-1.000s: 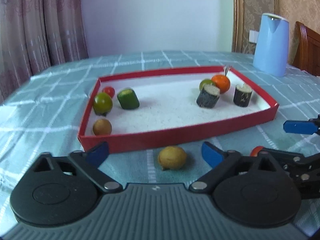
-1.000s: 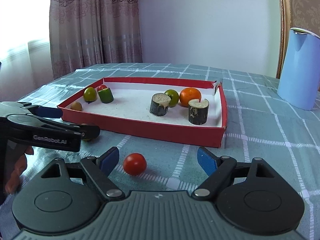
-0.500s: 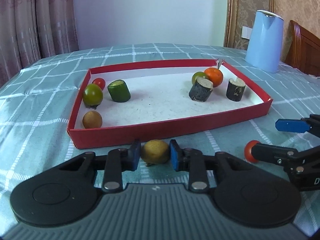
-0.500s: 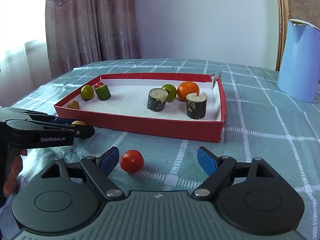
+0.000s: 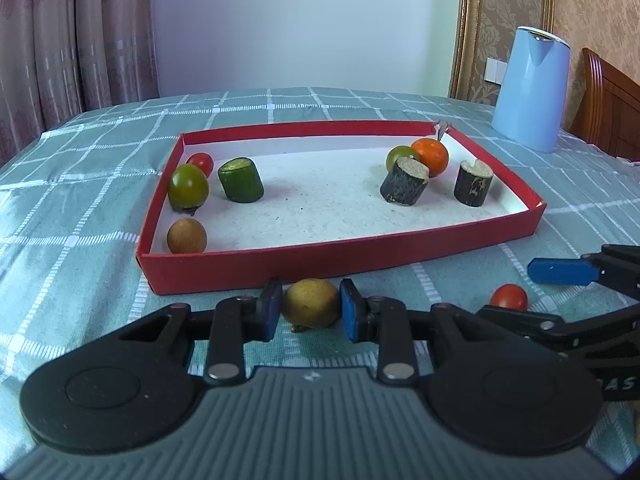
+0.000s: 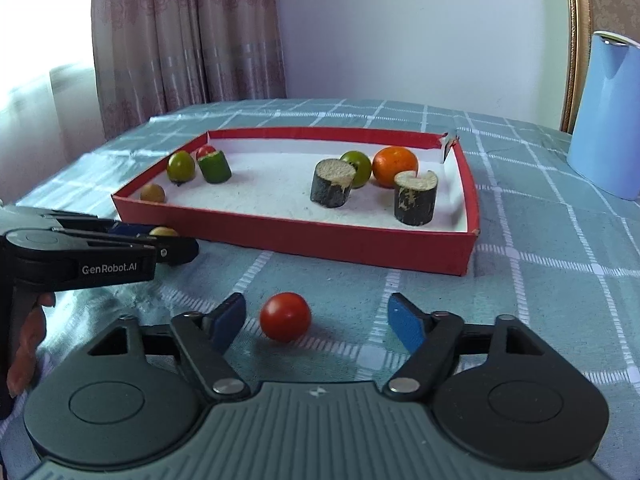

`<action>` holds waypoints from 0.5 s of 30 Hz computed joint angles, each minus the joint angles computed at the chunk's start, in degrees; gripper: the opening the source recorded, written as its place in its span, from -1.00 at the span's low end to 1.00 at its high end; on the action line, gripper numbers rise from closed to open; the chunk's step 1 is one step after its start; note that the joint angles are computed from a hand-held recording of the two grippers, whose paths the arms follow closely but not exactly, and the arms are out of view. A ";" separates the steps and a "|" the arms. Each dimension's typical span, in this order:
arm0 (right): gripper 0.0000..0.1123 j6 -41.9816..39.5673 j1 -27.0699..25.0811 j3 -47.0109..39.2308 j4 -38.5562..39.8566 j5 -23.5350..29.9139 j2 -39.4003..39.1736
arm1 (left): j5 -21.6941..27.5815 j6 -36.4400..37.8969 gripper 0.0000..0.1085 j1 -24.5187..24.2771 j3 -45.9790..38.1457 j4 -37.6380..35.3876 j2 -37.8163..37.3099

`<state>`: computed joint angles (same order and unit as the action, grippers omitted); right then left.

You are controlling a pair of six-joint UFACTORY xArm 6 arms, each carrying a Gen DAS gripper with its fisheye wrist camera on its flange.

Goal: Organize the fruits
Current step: 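Grasp the yellow-brown round fruit with the left gripper while the right grasps a cherry tomato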

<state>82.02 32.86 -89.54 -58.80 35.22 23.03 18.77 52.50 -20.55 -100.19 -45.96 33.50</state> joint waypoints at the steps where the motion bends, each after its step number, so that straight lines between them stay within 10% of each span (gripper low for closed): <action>1: 0.23 -0.95 0.31 -0.89 0.57 1.19 0.57 | -0.10 0.00 -0.47 -0.03 0.02 0.12 0.02; 9: -0.45 -3.45 1.02 -2.65 0.06 0.55 1.91 | -0.30 0.09 -0.47 -0.10 0.11 0.12 0.03; 15: -0.53 -4.56 1.54 -3.62 0.07 1.37 2.50 | -0.01 0.36 -0.47 -0.08 -0.02 -0.23 0.08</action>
<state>77.46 34.40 -93.16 -58.73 36.59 25.53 18.76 52.86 -20.63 -100.20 -46.19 33.58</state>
